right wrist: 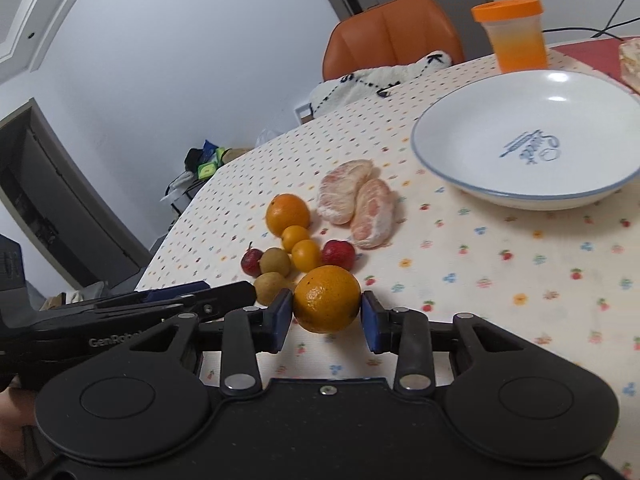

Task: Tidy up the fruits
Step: 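Grasp the kiwi with the left gripper while the right carries the orange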

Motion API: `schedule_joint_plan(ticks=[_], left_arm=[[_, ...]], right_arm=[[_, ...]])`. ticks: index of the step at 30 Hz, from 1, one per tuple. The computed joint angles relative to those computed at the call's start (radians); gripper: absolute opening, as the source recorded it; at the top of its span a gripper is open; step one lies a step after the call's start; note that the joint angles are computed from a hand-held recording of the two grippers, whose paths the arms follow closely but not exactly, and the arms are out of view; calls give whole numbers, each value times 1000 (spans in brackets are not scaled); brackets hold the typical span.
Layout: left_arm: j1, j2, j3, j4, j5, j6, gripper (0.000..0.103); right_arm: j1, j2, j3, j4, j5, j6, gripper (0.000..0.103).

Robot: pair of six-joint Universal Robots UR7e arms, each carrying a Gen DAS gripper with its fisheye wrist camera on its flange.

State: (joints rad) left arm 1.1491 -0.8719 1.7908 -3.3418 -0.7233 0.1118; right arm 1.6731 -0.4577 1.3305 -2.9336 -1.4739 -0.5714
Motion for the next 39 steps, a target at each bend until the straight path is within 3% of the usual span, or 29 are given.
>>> schedule_joint_plan(ticks=[2, 5, 12, 39], left_arm=[[5, 8, -11, 12, -15, -10, 46], [8, 26, -30, 37, -6, -29, 25], [-13, 42, -26, -30, -30, 25, 25], [-53, 140, -179, -21, -115, 137, 25]], right_arm=[[-3, -6, 7, -15, -4, 3, 35], [-7, -13, 14, -36, -7, 6, 35], [-17, -32, 44, -96, -18, 9, 35], [-56, -80, 68, -222, 19, 49, 35]])
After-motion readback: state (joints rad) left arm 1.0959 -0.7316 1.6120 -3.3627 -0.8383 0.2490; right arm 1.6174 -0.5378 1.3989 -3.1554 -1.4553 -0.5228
